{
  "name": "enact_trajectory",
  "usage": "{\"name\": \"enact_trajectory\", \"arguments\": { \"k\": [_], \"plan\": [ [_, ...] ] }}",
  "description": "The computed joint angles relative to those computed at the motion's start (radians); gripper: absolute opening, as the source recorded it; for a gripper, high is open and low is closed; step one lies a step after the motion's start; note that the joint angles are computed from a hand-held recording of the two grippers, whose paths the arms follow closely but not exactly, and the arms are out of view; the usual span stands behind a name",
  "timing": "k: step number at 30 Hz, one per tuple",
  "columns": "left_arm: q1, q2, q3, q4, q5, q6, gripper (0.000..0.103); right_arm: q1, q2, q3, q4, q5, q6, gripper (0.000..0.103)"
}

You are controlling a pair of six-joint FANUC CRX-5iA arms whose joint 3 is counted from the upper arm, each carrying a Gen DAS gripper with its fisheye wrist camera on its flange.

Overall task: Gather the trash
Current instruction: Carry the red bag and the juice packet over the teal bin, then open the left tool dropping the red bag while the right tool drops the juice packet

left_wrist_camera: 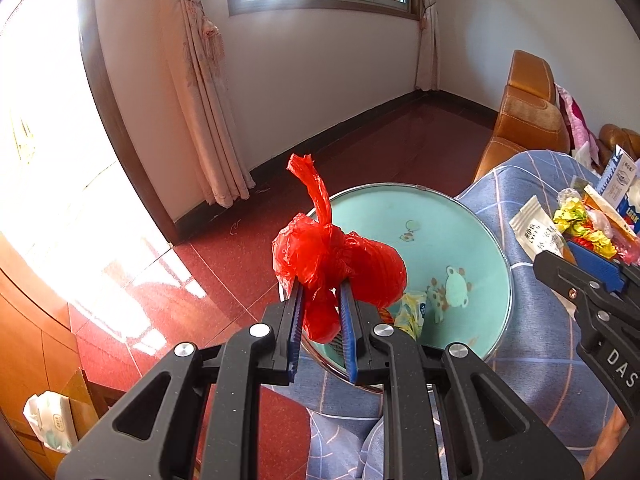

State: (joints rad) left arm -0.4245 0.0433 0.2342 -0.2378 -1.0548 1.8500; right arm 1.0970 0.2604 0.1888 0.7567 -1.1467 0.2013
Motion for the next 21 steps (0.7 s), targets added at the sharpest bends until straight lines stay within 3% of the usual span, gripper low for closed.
{"name": "enact_trajectory", "arguments": {
  "k": [21],
  "plan": [
    [-0.010,0.122,0.069,0.043,-0.037,-0.069,0.017,-0.090,0.113,0.128,-0.162,0.022,0.121,0.034]
  ]
}}
